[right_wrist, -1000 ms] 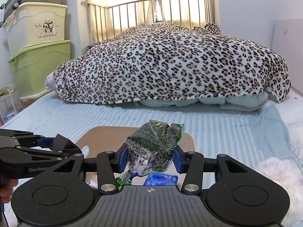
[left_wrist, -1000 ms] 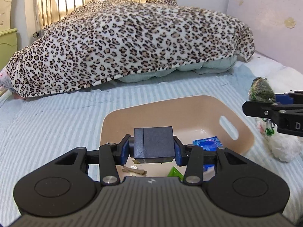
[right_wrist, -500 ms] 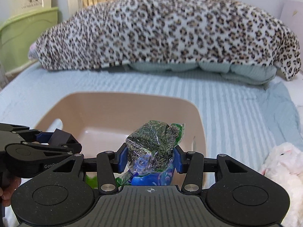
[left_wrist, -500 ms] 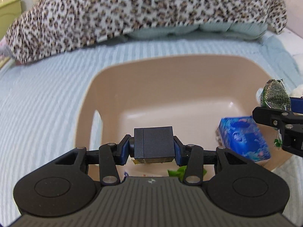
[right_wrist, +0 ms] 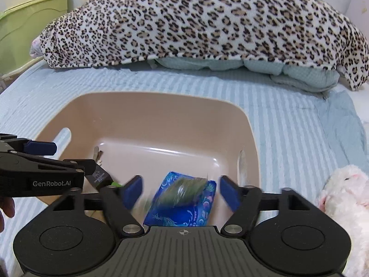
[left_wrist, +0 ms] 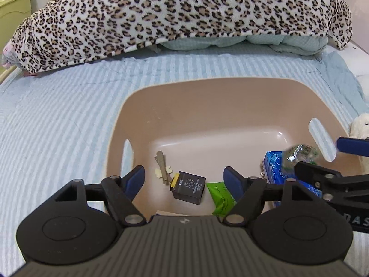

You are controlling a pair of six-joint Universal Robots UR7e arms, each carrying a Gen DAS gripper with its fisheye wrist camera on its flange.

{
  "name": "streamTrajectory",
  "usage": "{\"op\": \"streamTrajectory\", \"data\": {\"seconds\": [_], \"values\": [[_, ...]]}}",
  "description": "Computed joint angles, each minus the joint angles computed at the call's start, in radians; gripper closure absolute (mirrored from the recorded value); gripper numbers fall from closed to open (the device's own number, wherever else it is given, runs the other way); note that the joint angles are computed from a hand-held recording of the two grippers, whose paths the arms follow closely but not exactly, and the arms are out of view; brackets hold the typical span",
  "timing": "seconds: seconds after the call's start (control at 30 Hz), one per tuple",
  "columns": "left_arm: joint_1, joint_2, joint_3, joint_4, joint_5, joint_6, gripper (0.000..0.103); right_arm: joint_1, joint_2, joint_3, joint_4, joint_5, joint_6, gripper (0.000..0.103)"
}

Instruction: Organize objects

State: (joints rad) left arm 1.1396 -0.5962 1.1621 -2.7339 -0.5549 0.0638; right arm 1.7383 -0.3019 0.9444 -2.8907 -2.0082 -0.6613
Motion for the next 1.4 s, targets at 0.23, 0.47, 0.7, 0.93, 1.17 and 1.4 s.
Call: {"op": "streamTrajectory", "data": {"seconds": [0.23,0.47,0.7,0.93,1.17,1.4], "values": [[-0.037,-0.052,0.086,-0.078,0.03,0.029,0.021,0.018,-0.081,0.109,-0.057,0.012,0.017,0.005],[-0.087,-0.127,0.214,-0.178,0.04,0.042,0.017,0.036,-0.179,0.255,-0.111,0.006,0.086,0.002],[-0.136,-0.194,0.345,-0.229,0.083,0.006,0.017,0.056,-0.267,0.394,-0.167,-0.015,0.122,0.002],[-0.182,-0.266,0.489,-0.282,0.114,-0.046,0.017,0.064,-0.35,0.539,-0.255,0.005,0.118,0.002],[-0.23,-0.322,0.598,-0.297,0.149,-0.076,0.017,0.068,-0.423,0.668,-0.304,0.005,0.091,0.002],[-0.283,-0.386,0.696,-0.262,0.147,-0.167,0.017,0.072,-0.494,0.793,-0.359,0.035,0.124,0.002]]}}
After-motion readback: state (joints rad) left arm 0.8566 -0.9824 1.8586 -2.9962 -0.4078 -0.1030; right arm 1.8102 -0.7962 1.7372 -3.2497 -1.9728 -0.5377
